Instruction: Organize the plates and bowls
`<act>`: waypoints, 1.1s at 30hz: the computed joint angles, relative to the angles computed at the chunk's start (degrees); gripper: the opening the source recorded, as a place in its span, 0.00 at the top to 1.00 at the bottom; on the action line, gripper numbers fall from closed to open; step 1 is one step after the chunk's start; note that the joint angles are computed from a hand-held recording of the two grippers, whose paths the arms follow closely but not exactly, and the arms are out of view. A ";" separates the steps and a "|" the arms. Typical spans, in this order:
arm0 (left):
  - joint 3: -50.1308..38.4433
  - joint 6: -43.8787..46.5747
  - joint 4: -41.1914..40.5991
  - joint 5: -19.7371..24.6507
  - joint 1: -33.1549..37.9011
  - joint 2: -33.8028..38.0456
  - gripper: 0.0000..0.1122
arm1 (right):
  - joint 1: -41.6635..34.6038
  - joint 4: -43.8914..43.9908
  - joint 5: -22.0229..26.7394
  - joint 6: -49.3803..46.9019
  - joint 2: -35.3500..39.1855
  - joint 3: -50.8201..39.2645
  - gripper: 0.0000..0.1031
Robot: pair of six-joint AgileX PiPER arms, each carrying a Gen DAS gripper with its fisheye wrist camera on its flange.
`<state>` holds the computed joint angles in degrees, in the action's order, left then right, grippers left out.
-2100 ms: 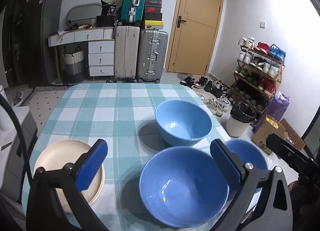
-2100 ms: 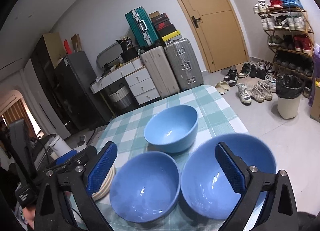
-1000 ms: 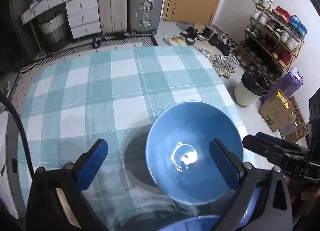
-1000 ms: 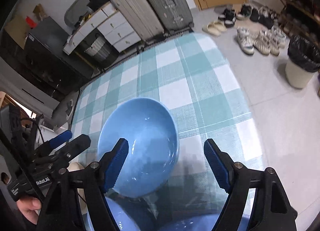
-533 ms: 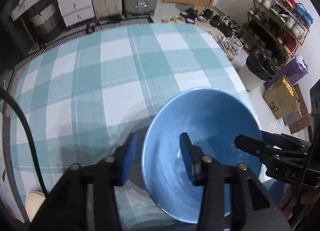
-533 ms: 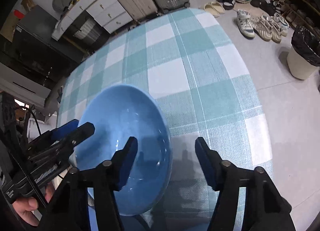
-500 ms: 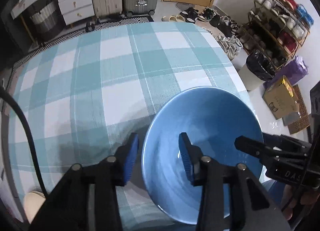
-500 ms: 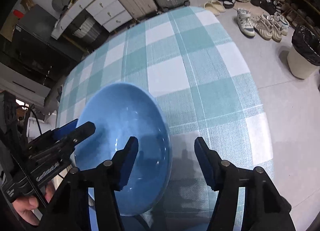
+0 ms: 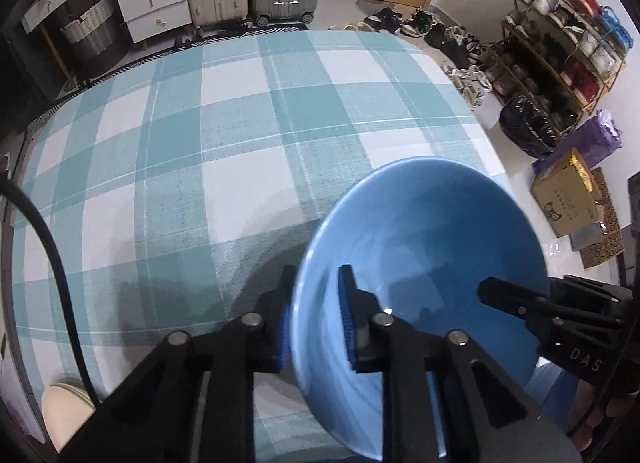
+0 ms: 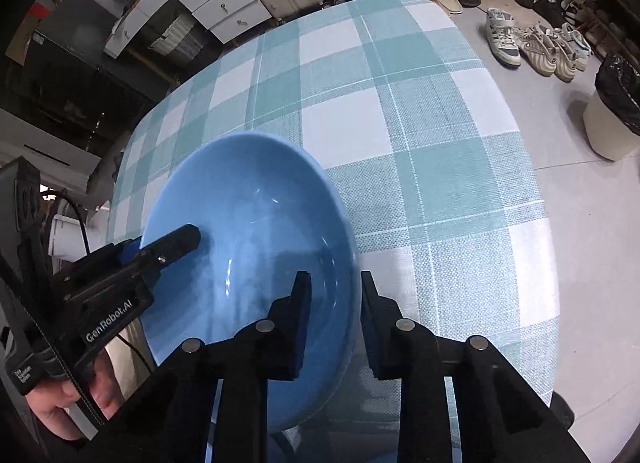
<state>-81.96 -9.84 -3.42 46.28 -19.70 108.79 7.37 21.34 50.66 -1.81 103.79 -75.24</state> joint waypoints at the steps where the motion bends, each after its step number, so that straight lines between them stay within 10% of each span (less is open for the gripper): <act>1: 0.11 -0.04 0.12 -0.13 0.09 0.06 0.90 | 0.16 -0.32 -0.32 0.44 0.02 0.12 0.80; 33: 4.70 -0.88 2.68 -4.77 -0.38 -5.08 0.93 | 2.25 -4.85 -5.45 3.62 -2.50 2.62 0.94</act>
